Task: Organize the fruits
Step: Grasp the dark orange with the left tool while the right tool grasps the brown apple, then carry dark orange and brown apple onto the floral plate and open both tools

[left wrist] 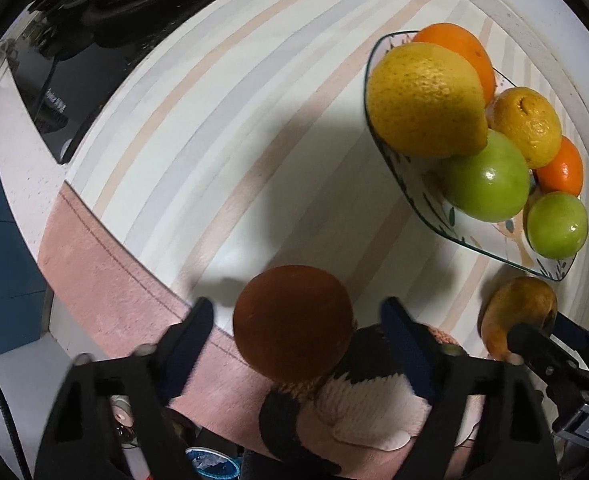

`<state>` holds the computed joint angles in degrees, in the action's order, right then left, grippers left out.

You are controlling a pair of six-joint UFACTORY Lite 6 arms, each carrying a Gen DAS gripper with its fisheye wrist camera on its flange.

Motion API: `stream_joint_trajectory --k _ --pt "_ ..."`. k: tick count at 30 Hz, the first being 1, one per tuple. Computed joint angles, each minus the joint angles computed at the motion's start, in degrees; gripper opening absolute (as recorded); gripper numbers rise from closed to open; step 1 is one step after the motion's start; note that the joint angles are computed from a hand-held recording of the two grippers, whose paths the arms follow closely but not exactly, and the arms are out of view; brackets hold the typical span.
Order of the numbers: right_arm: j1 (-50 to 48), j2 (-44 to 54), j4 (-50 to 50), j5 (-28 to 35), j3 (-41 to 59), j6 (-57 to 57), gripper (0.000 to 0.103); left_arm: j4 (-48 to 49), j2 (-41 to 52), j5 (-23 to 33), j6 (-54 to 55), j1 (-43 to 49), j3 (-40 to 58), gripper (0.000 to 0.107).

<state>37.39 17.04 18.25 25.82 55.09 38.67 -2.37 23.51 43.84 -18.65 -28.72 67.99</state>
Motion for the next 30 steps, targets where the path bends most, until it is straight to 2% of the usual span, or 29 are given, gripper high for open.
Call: stream_joint_trajectory --k 1,2,6,7,8,12,21,25,30 --pt "0.1 0.9 -0.1 0.2 0.9 0.1 0.095 0.0 0.1 0.0 0.0 -0.1 0.0 0.057" --pt "0.0 1.9 0.2 0.5 1.8 -0.5 0.091 0.5 0.0 -0.1 -0.5 -0.2 -0.2 0.054" --pt "0.6 5.6 0.3 1.5 4.8 -1.0 0.076 0.4 -0.4 -0.9 -0.4 -0.1 -0.6 0.053" --pt "0.8 5.8 0.8 1.4 4.8 -1.5 0.069 0.5 -0.8 -1.0 -0.6 -0.5 -1.0 0.053" --pt "0.8 5.4 1.3 1.0 4.2 -2.1 0.068 0.3 -1.7 -1.3 -0.7 -1.0 -1.7 0.053" --pt "1.9 4.2 1.9 1.3 3.0 -1.8 0.067 -1.5 -4.6 -0.7 -0.1 -2.7 -3.5 0.053" --pt "6.4 -5.6 6.5 0.5 -8.2 -2.6 0.067 -4.6 -12.3 -1.8 -1.3 -9.8 -12.6 0.053" --pt "7.4 -5.8 10.3 -0.9 -10.4 -5.0 0.068 -5.7 -12.2 -3.1 -2.3 -12.4 -15.0 0.053" --pt "8.1 -5.9 9.3 -1.4 -10.2 -3.8 0.068 -4.6 -11.8 -3.9 -4.7 -14.6 -14.9 0.053"
